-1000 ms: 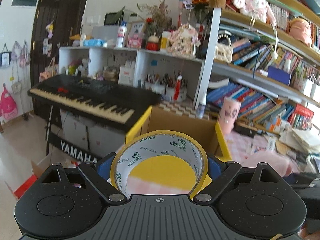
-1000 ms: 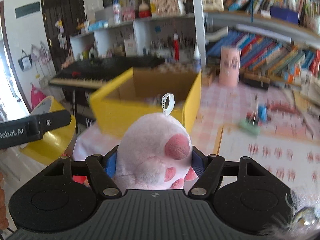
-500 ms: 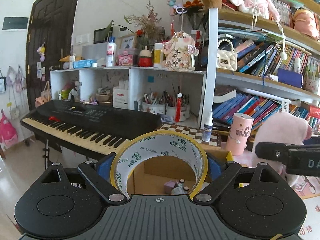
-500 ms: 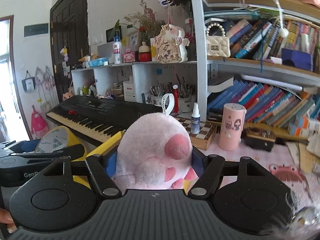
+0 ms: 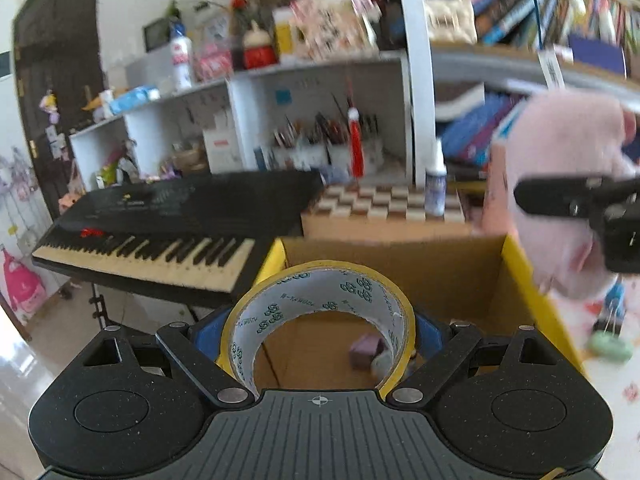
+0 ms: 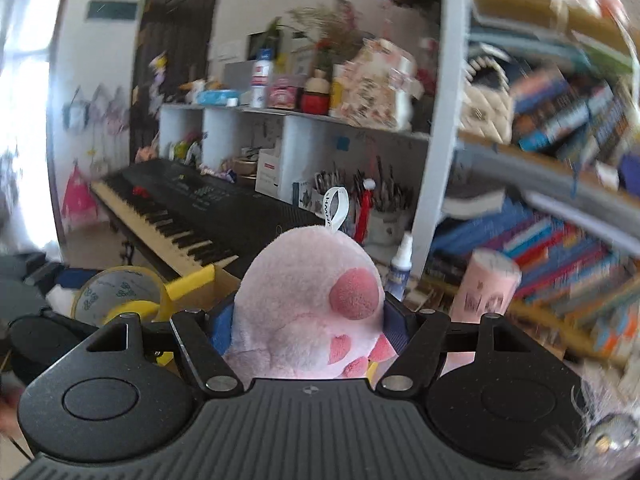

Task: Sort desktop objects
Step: 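Carry the tape roll and pink pig with both tools toward the yellow box, then lower both tools into the yellow box and open them, releasing tape and pig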

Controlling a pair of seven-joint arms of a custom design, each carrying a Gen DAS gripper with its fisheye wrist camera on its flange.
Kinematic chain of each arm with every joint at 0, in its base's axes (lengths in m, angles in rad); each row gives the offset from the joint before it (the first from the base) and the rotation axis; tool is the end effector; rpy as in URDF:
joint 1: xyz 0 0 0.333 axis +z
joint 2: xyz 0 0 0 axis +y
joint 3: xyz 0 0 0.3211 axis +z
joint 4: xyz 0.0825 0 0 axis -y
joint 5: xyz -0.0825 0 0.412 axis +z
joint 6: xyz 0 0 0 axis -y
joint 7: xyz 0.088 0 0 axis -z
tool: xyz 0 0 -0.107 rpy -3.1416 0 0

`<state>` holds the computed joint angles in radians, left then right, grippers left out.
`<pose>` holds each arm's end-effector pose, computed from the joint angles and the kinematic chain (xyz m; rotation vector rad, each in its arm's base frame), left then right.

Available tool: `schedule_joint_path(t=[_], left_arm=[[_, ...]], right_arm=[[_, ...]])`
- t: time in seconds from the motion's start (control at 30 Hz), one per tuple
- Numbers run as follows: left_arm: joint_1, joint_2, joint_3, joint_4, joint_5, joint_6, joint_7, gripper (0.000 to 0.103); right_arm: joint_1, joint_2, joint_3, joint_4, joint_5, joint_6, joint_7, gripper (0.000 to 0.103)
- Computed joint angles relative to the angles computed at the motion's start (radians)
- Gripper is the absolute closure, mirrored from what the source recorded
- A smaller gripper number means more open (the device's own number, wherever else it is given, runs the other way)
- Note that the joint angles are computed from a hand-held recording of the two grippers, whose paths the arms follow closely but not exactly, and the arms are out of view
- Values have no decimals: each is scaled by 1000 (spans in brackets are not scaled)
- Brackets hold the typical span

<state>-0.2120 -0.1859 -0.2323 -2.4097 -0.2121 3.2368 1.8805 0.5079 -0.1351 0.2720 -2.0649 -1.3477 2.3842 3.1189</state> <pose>0.4906 -0.2160 0.4934 -1.1341 2.0288 -1.0034 0.4167 0.4077 0.5416 -1.5912 1.4403 -1.1212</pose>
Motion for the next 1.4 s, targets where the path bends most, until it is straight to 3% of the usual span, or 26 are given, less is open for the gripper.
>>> schedule_joint_path(t=[0.1, 0.23, 0.33, 0.43, 0.6, 0.7, 0.93, 1.03, 1.1, 1.17, 1.27, 1.33, 1.4], left_arm=[[-5, 21, 3, 21, 8, -53, 6, 12], [103, 34, -86, 37, 136, -128, -109, 12], [68, 46, -51, 53, 150, -184, -99, 11], [73, 50, -52, 50, 211, -196, -124, 11], [134, 57, -94, 49, 400, -197, -301, 11], [115, 50, -74, 37, 402, -193, -315, 11], [101, 52, -56, 36, 408, -207, -303, 11], [95, 54, -51, 41, 405, -214, -302, 11], [65, 48, -26, 34, 350, -207, -252, 10], [46, 38, -13, 14, 307, -165, -209, 10], [73, 18, -41, -20, 303, -65, -201, 10], [94, -2, -66, -37, 285, -25, -195, 10], [69, -27, -46, -58, 242, 2, -174, 10]], right_arm=[[-8, 17, -15, 5, -6, 30, -61, 33], [-20, 44, -45, 11, 88, 121, -144, 33], [-26, 75, -65, 18, 185, 193, -310, 33], [-31, 103, -81, 22, 269, 253, -483, 33], [-31, 155, -97, 50, 456, 274, -746, 33], [-30, 177, -102, 62, 602, 285, -908, 33], [-29, 239, -102, 138, 902, 193, -1178, 31], [-32, 256, -106, 165, 990, 159, -1219, 29], [-27, 254, -114, 161, 981, 173, -1206, 24], [-17, 231, -124, 133, 911, 217, -1151, 17], [-14, 183, -130, 83, 811, 298, -1044, 17], [-13, 150, -127, 63, 702, 301, -921, 17], [-16, 113, -116, 42, 605, 288, -794, 17]])
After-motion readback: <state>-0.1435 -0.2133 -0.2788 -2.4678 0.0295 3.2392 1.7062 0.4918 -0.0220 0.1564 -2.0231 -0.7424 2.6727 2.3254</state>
